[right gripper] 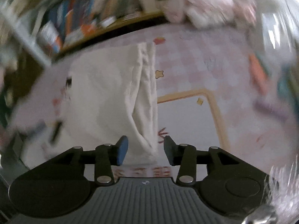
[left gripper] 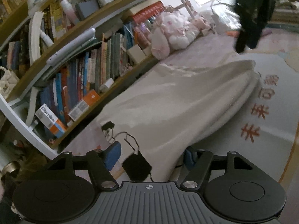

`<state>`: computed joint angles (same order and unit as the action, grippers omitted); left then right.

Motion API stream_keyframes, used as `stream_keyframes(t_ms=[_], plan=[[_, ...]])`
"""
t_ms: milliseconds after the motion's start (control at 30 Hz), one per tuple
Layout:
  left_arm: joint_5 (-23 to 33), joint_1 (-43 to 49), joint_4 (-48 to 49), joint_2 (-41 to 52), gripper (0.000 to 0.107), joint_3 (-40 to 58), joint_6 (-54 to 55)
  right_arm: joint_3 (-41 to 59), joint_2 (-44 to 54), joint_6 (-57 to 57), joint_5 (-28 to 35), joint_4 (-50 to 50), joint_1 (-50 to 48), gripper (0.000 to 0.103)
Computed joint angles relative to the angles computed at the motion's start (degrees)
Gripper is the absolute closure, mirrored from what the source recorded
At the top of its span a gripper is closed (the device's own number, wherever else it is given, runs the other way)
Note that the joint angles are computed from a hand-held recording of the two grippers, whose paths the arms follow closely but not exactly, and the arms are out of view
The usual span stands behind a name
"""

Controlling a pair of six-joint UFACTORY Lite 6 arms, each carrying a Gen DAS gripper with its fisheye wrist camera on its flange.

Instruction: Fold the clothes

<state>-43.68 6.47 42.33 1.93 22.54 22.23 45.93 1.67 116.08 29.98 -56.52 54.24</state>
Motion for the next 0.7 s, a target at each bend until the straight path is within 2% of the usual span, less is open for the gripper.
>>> stream_keyframes(t_ms=[67,133,200,333,400,433,467,500,567,700], plan=[[1.69,-0.05,2.36,-0.27,0.037,1.60,-3.56,4.16,4.18,-10.72,4.16,1.73,3.15,0.051],[3.01,-0.07,4.59,-0.37,0.036,3.07,-6.60,8.06,8.79,-18.67,7.25,0.33,6.40,0.045],[4.01,-0.01,6.92,-0.41,0.036,4.43,-9.48,11.86,13.95,-23.92,9.46,-3.87,9.67,0.044],[5.46,0.05,10.20,-0.23,0.036,6.24,-13.95,18.45,23.50,-28.66,9.34,-11.67,11.94,0.042],[5.56,0.11,10.63,-0.17,0.036,6.39,-14.27,23.22,29.19,-31.41,10.48,-12.67,11.70,0.046],[5.53,0.19,10.72,-0.18,0.036,6.31,-14.03,25.00,31.14,-32.92,11.11,-13.04,11.33,0.054],[5.32,0.34,10.64,-0.15,0.036,5.98,-13.20,26.33,32.82,-34.43,11.96,-13.37,11.04,0.081],[5.07,0.50,10.52,-0.11,0.036,5.62,-12.23,27.40,33.74,-36.75,12.40,-12.78,10.41,0.090],[4.82,0.53,8.82,-0.14,0.036,4.46,-8.77,27.60,32.73,-38.20,12.54,-12.82,9.67,0.094],[5.33,-0.32,3.37,-0.58,0.038,1.64,0.03,28.11,30.02,-40.85,13.00,-11.79,9.04,0.094]])
